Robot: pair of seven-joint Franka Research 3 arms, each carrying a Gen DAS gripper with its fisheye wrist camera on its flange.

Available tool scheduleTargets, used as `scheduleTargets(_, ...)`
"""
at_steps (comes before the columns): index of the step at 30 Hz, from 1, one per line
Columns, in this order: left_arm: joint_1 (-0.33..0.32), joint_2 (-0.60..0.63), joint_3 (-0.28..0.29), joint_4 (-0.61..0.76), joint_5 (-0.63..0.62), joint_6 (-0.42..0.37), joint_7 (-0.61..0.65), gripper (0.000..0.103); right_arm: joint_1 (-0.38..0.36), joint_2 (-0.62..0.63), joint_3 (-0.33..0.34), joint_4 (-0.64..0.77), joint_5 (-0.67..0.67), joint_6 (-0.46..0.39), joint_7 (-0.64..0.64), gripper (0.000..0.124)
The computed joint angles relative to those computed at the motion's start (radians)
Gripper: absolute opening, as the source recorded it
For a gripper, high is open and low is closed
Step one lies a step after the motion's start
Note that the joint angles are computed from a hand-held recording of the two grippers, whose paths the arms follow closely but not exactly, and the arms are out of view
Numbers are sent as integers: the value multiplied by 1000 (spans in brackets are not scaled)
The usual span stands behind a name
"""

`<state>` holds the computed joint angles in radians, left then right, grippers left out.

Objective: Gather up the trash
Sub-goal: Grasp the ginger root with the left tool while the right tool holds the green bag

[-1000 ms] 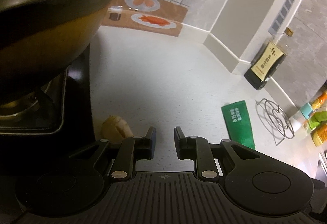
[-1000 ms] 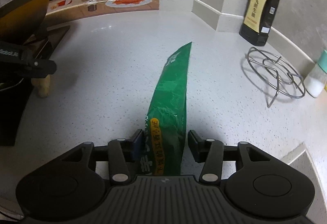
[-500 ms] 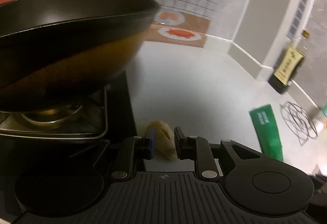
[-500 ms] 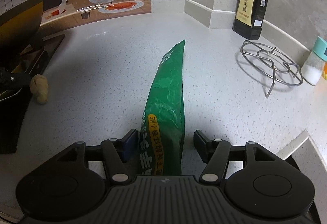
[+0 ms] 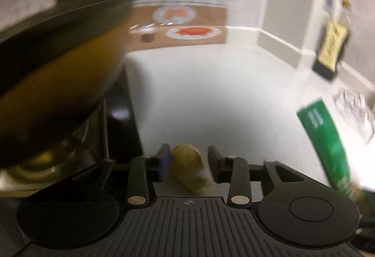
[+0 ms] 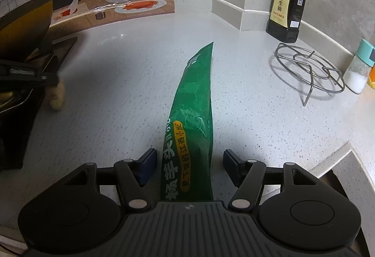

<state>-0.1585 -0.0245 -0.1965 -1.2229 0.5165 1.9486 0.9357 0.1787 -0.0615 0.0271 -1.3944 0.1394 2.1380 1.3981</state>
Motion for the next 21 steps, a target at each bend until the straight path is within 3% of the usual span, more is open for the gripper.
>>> scheduleTargets(7, 2, 24, 10, 39, -28, -90, -3, 44, 8, -39, 14, -66, -48, 74, -29, 63)
scheduleTargets(16, 2, -35, 5, -48, -123, 24, 69, 41, 13, -50, 23, -91, -97, 135, -25, 63)
scheduleTargets(21, -8, -40, -12, -60, -114, 34, 112, 41, 12, -7, 21, -35, -99, 161, 6, 64)
